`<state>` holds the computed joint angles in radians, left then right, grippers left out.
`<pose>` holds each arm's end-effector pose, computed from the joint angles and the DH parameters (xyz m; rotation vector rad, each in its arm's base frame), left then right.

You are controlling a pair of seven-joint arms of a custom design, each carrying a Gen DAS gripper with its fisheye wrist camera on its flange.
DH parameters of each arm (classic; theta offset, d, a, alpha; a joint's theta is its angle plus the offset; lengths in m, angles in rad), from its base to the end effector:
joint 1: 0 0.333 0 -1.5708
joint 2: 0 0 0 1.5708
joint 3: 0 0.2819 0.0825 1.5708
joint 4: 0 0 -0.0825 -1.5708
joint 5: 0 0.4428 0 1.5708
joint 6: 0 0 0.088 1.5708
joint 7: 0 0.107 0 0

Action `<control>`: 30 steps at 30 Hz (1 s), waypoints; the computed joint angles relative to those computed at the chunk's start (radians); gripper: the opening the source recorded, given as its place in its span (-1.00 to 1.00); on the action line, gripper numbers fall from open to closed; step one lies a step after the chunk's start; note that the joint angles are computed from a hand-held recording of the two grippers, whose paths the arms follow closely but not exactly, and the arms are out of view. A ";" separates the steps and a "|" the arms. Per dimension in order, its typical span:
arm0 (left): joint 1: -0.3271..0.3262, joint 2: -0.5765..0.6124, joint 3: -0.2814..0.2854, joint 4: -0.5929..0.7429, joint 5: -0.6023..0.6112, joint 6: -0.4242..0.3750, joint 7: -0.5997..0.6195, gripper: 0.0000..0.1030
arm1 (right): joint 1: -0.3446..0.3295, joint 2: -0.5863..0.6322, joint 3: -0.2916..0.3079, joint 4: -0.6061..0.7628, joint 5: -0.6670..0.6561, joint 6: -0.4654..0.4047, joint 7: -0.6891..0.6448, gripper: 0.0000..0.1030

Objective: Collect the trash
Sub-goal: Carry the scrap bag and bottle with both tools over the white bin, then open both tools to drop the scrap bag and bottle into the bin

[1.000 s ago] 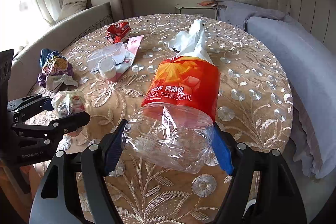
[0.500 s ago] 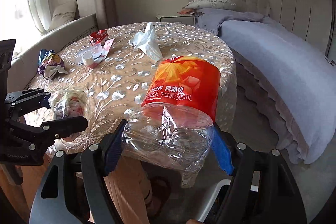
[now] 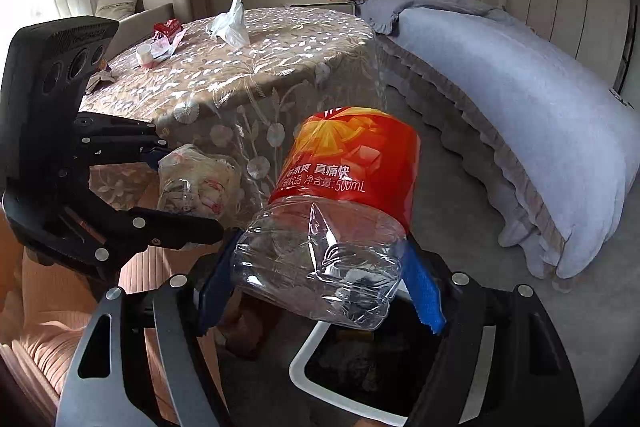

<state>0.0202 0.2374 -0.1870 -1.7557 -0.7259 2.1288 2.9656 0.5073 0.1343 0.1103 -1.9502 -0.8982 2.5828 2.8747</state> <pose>0.6769 -0.1371 0.4014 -0.5467 2.8952 -1.0634 0.5397 0.3985 0.3985 -1.7307 1.7843 -0.7090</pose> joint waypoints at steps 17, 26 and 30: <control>-0.134 0.150 -0.059 0.039 0.253 0.012 0.075 0.91 | -0.103 -0.133 0.009 -0.320 0.187 0.147 -0.048 0.91; -0.127 0.179 -0.067 0.077 0.261 -0.017 0.034 0.91 | -0.107 -0.116 0.018 -0.319 0.266 0.152 -0.149 0.91; -0.117 0.171 -0.067 0.073 0.249 -0.020 0.039 0.91 | -0.104 -0.108 0.016 -0.302 0.271 0.148 -0.171 0.91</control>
<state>-0.0966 0.4085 -0.2541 -1.6830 -0.4773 2.1090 3.0047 0.4035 0.0267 0.1262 -2.2523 -0.6271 2.7307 2.7037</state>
